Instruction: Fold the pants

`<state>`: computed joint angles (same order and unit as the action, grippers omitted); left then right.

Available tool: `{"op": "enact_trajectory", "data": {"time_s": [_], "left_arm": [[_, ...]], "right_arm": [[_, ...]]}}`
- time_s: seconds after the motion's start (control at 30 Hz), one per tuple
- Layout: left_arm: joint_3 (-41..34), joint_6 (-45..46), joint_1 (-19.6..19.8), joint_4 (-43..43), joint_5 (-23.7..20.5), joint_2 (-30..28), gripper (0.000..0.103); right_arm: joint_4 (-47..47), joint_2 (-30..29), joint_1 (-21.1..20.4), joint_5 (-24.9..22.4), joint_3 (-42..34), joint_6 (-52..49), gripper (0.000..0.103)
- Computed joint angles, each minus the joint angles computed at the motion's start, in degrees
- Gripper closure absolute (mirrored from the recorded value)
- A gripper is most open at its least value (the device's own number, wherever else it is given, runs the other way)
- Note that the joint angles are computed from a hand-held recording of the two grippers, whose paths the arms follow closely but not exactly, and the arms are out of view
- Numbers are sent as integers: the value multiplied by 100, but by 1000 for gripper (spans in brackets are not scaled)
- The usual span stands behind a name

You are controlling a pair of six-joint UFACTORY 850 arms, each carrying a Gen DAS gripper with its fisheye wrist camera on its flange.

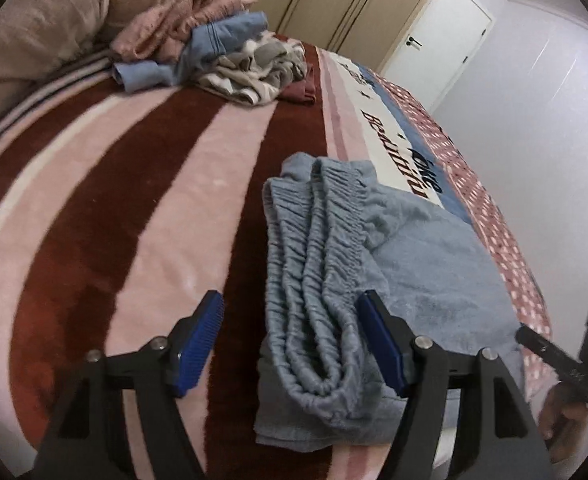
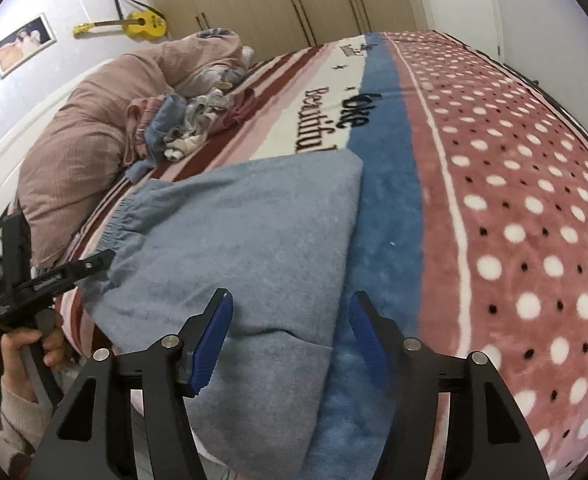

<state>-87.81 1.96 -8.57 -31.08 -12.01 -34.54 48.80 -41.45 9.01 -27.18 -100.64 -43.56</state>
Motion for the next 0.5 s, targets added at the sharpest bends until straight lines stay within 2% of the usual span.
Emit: {"op": "enact_trajectory", "data": {"time_s": [0.07, 0.23, 0.33, 0.43, 0.47, 0.5], "left_arm": [[-122, 676, 40, -673, -206, -100, 37], [-487, 1814, 71, -1573, -711, -373, 41], [-821, 1671, 76, -1197, -980, -562, 44], [-1014, 1702, 99, -1064, -1177, -662, 54], [-1066, 1747, 102, -1052, -1236, -692, 60], [-1099, 1751, 101, -1011, -1263, -707, 66]], "right_arm": [[82, -37, -44, -61, -16, 70, 38], [126, -124, -68, -248, -48, 175, 38], [401, -209, -106, -476, -90, 135, 38], [634, -275, -138, -628, -127, 71, 37], [668, -293, -137, -654, -147, 51, 41], [723, -326, -139, -736, -187, 14, 52]]}}
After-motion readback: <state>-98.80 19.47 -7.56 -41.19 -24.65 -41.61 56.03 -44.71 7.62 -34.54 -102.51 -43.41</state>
